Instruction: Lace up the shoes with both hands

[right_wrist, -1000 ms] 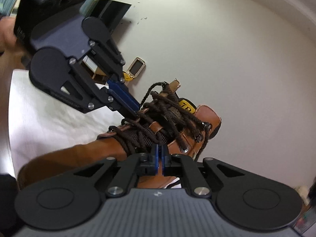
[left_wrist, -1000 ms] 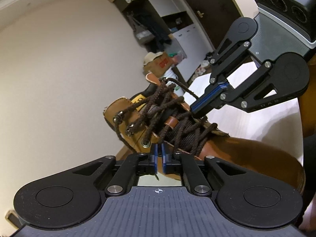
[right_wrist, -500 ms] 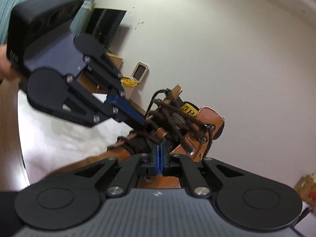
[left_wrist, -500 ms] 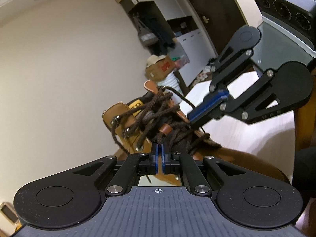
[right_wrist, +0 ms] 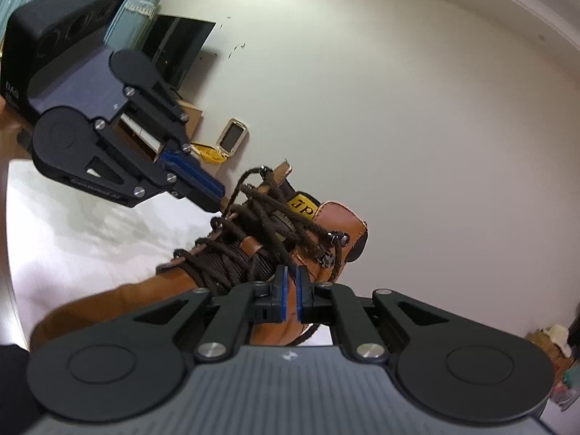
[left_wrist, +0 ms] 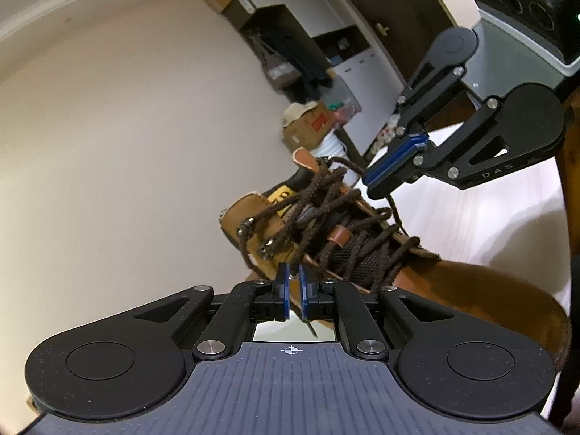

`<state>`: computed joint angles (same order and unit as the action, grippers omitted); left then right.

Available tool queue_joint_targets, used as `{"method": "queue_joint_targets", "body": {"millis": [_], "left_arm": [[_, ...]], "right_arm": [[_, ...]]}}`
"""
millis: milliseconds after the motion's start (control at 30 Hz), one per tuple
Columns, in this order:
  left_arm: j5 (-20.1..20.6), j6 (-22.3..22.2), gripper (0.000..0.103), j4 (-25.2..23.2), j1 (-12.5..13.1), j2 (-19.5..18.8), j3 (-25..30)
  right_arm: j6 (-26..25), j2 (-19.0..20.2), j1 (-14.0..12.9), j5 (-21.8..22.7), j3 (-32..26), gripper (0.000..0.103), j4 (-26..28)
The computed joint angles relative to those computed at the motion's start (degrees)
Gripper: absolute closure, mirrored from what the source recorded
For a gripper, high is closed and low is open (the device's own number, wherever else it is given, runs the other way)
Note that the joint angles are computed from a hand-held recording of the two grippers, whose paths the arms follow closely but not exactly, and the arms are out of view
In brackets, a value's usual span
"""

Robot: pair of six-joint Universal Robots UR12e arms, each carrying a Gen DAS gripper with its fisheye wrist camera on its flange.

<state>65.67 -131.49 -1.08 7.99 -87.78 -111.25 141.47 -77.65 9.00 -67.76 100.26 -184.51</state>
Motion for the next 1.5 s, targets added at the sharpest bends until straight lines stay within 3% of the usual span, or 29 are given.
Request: {"method": "queue_joint_targets", "body": {"millis": [167, 400, 567, 633, 733, 767, 900, 967, 1033, 1200, 1400, 1500], "left_arm": [[-0.55, 1.95, 0.095, 1.00, -0.21, -0.46, 0.00], [-0.61, 4.08, 0.097, 2.44, -0.45, -1.27, -0.09], [1.55, 0.25, 0.102, 5.09, -1.10, -1.63, -0.60], [-0.66, -1.64, 0.102, 5.49, -0.54, -1.10, -1.05], [-6.17, -3.68, 0.103, 6.56, 0.31, -0.19, -1.88], [-6.04, -3.64, 0.103, 6.79, 0.12, 0.04, -2.02], [-2.85, -2.92, 0.103, 8.37, 0.03, 0.43, -2.72], [-1.04, -2.49, 0.101, 8.35, 0.41, 0.67, -3.17], [-0.23, -2.40, 0.097, 8.00, 0.56, 0.46, -2.97], [-0.31, 1.47, 0.095, 4.91, 0.49, 0.29, -2.42], [-0.50, 6.33, 0.095, 5.45, 0.02, -0.55, -1.99], [-0.75, 10.90, 0.095, 6.88, 0.01, -0.92, -2.37]], "right_arm": [[-1.47, 0.41, 0.13, 0.21, -0.10, 0.091, -0.83], [-4.15, 0.80, 0.83, -0.83, 0.07, 0.091, -3.03], [-2.30, 0.42, 1.04, -1.41, -0.03, 0.101, -1.32], [0.07, -0.60, 0.54, 0.67, 0.42, 0.103, -0.32], [0.61, -1.84, -0.04, 6.37, 1.59, 0.103, -2.96], [0.39, -2.15, 0.07, 7.16, 1.80, 0.103, -3.68], [1.53, -2.12, 0.20, 4.74, 1.96, 0.100, -5.13], [0.64, -2.35, 0.47, 0.06, 2.22, 0.097, -2.87], [0.21, -2.55, 0.35, -1.39, 2.66, 0.093, -1.50], [-0.27, -2.63, 0.19, -1.96, 3.48, 0.091, -1.79], [-1.24, -1.58, 0.60, -1.45, 1.91, 0.091, -1.28], [-2.71, -0.74, 1.14, -2.01, 1.02, 0.091, -1.33]]}}
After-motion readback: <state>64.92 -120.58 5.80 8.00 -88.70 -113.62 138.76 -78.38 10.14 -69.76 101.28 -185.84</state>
